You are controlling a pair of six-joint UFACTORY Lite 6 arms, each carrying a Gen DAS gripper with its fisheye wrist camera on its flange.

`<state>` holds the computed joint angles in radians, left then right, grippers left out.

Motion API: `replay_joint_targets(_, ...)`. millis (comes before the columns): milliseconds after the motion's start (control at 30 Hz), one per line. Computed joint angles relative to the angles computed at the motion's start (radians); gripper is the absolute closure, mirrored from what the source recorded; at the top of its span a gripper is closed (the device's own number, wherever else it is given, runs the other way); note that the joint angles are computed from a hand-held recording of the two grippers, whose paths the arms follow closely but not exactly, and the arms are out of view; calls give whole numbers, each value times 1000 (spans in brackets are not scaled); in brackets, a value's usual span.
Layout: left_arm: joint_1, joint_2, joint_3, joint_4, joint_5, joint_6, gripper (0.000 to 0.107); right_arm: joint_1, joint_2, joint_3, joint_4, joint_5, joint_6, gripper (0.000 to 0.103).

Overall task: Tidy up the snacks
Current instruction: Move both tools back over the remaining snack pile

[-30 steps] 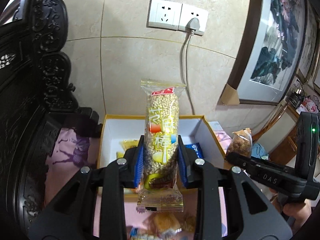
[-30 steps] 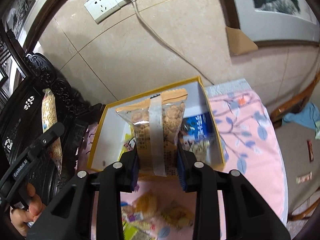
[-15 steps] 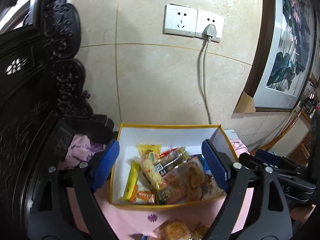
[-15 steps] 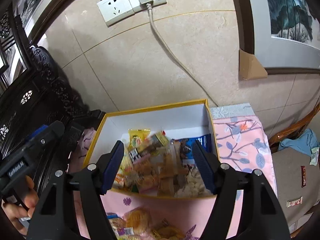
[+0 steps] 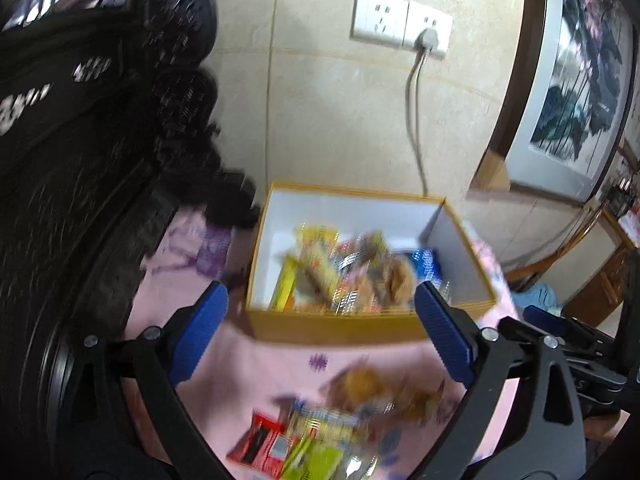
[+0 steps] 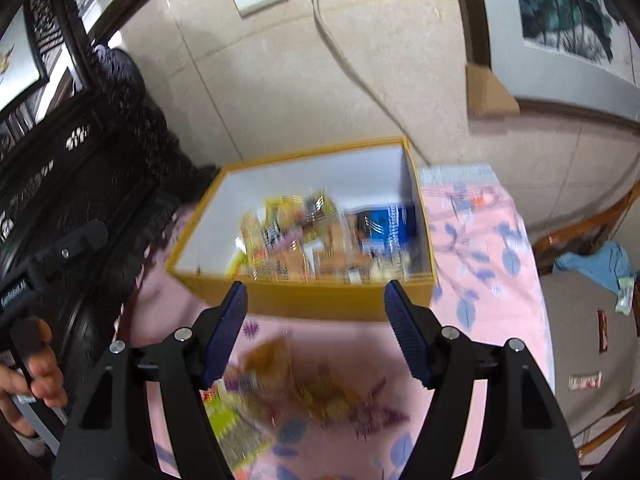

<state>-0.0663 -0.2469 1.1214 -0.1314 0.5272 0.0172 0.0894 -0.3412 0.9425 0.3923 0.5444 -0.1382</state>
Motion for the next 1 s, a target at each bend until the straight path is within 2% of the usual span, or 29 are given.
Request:
replay_joint_targets(167,44,-153,-202,-51,55,2,9,32,-178,-228,-85,39,102,30)
replay_joint_targets(267,58,-236,-313,-57,120,-24,9,72,-272,-334,-116,67,170,12)
replay_joint_targets(300,60,-272,-358,-50,146,-35,9,80,-306,-365,-106,78,165,1)
replay_joint_targets(533,81,-510,-557,-43,261,-11,9,154,-405,-490,-89,119,122,1)
replay_joint_targets(700,56,-597,-595,1,292,-44,9,123,-383,-527,-40,131,48,1)
replay_joint_targets(833,0,-616,-596,92,288,-128,9,133,-327,-508,-46,83,-28,1)
replay_joint_targets(933,-53,-628,-602,163,293,-178,9,136,-226,-454,-10,40,-179,1)
replay_joint_targets(1000,-90,-641,-610,205,298,-213,9,130,-126,-404,56,1,-349,1)
